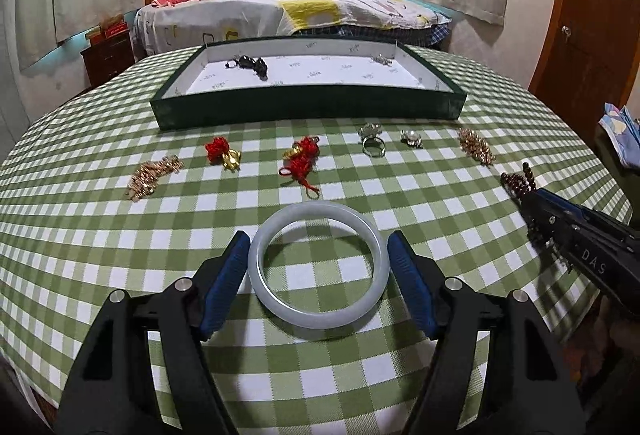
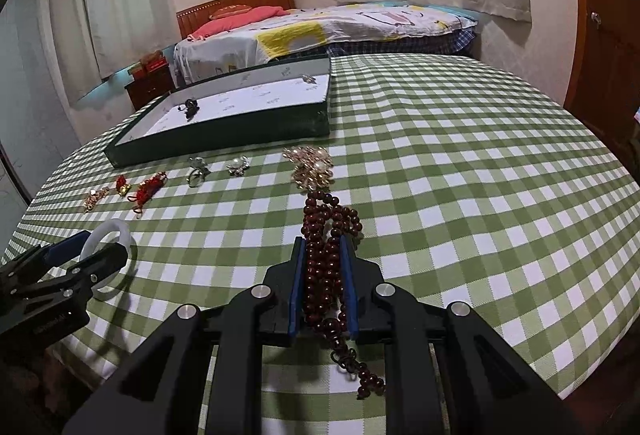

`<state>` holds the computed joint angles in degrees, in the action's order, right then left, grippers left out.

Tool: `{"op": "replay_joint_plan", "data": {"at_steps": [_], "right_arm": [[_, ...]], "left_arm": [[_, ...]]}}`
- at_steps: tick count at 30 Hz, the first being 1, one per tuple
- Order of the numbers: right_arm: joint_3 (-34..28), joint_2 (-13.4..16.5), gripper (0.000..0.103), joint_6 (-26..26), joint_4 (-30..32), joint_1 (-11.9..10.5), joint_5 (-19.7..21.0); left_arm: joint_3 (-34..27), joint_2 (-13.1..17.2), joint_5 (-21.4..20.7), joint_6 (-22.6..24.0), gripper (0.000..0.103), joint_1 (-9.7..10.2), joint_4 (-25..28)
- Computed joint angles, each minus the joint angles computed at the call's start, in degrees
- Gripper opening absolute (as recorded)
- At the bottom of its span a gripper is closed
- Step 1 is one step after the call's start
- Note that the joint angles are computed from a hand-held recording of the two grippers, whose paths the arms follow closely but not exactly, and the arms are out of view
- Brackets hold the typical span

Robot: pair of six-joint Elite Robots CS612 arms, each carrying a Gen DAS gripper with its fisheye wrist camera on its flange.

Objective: Organize jewelry
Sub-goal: 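Grasp the white jade bangle with the left tool while the right tool holds the red beads, then carry the bangle with the left tool into the box while the right tool releases the red beads there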

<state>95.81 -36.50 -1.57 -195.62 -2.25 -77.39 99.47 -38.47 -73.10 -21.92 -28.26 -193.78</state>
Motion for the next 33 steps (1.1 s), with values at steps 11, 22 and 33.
{"op": "replay_joint_plan", "data": {"at_steps": [11, 22, 33], "right_arm": [[-2.0, -0.6, 0.018, 0.8, -2.9, 0.4, 4.0], [-12.4, 2.4, 0.018, 2.8, -3.1, 1.5, 5.8], [-27.5, 8.4, 0.018, 2.4, 4.3, 3.0, 6.2]], "left_arm": [[-1.0, -1.2, -1.0, 0.0, 0.069, 1.09, -2.2], [-9.2, 1.1, 0.1, 5.2, 0.069, 3.05, -4.7], [-23.4, 7.0, -0.4, 7.7, 0.069, 5.92, 2.0]]}}
